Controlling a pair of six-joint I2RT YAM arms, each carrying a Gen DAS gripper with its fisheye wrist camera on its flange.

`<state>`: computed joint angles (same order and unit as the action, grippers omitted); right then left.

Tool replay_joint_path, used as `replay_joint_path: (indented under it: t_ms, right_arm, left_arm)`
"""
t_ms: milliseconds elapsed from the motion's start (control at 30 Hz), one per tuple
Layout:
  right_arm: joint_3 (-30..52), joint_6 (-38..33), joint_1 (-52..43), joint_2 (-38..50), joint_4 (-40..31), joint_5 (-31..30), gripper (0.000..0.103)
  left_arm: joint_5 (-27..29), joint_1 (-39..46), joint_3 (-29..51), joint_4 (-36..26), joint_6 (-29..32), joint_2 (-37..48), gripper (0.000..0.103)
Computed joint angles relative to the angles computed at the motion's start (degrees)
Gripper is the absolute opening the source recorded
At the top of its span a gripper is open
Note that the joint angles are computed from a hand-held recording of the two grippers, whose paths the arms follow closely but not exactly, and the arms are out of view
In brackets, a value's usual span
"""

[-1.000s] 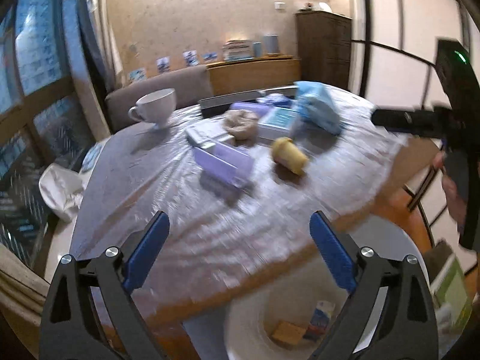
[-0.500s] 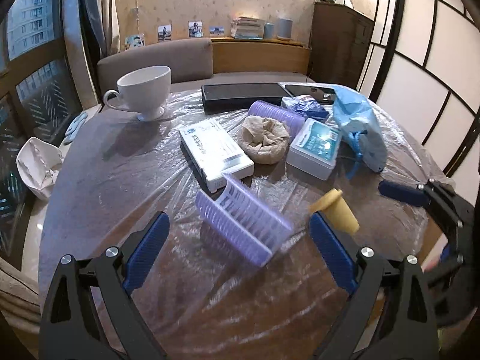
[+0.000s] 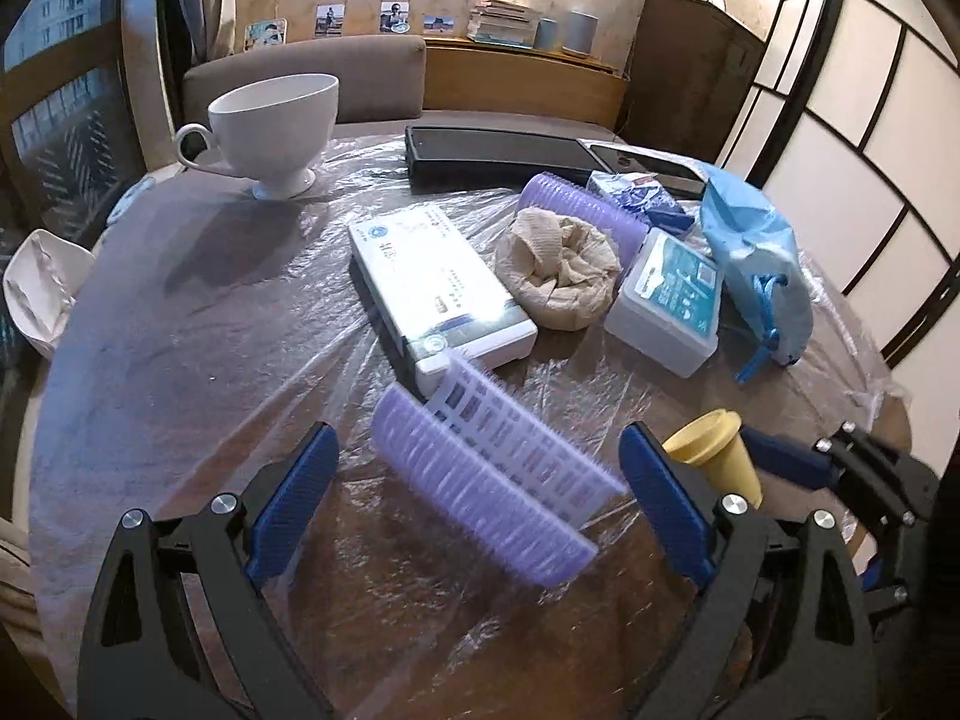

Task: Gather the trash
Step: 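Grasp the lavender plastic rack with the left tool while the right tool grasps the yellow cup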

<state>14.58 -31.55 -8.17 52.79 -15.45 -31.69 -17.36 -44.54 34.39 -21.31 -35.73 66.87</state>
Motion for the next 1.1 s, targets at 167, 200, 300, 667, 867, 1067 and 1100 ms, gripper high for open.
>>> replay_joint_path:
  t_ms: [167,200,300,667,867,1067,1100]
  right_arm:
    - [-0.30,-0.14,-0.27,-0.16,-0.24,-0.14,0.050]
    - [-0.45,0.05,-0.02,-0.21,0.17,0.09,0.050]
    - [-1.39,0.86,0.81,-1.23,1.46,1.08,0.049]
    - [-1.15,-2.32,-3.89,-1.24,-0.62,-4.27,0.029]
    - [-0.03,-6.07,-8.14,-0.36,-4.11,-8.55,0.029]
    - [0.54,-7.33,-9.29,1.02,-5.31,-9.30,0.029]
    - [0.28,-7.25,-9.07,0.96,-4.95,-8.96,0.029]
  left_arm:
    - [0.65,-1.14,0.40,0.50,1.00,-0.35,0.096]
    - [-1.36,-2.22,0.99,-0.14,1.09,0.42,0.096]
    - [-3.55,-3.29,1.89,-0.90,1.26,2.07,0.096]
    - [-3.27,-2.71,0.14,0.24,1.98,2.09,0.079]
    - [-4.70,-4.26,-0.39,-0.44,1.36,0.76,0.079]
    - [-4.36,-4.74,-1.06,-0.97,0.50,-1.04,0.078]
    - [-4.52,-4.89,-1.10,-1.07,0.45,-1.04,0.078]
